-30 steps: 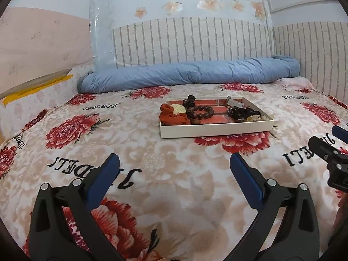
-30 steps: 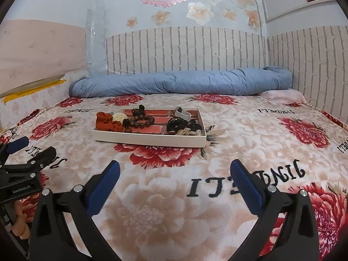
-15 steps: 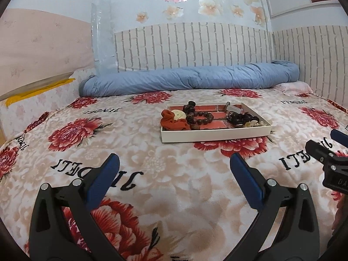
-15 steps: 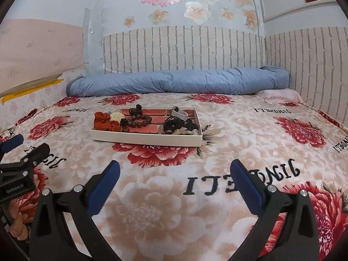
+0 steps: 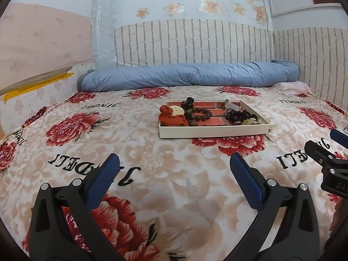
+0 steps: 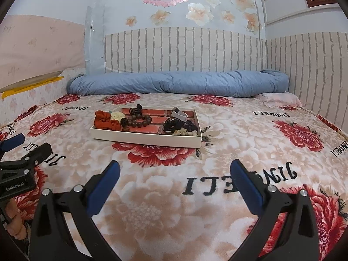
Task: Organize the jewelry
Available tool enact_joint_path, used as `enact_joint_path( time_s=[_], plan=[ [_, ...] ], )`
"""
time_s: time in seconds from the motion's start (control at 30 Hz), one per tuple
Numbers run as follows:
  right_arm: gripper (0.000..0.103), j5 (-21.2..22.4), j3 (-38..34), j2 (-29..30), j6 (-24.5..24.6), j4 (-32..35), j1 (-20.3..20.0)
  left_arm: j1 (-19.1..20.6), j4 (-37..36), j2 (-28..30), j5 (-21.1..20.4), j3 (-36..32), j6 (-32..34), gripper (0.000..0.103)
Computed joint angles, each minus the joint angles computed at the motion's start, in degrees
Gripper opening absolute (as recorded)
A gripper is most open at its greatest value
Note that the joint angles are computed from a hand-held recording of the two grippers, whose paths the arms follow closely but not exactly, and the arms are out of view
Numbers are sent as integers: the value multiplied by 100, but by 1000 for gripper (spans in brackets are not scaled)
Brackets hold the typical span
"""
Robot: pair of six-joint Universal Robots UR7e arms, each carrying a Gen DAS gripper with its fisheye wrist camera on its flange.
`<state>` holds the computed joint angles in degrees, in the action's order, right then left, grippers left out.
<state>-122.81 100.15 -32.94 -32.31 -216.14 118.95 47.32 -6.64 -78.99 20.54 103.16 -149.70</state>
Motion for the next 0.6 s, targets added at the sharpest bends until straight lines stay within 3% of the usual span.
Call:
enact_joint_path(
  time_s=[0.6],
  plan=[
    [99, -23, -21, 33, -75, -57, 5, -50, -48, -22, -20, 13, 11, 98]
  ],
)
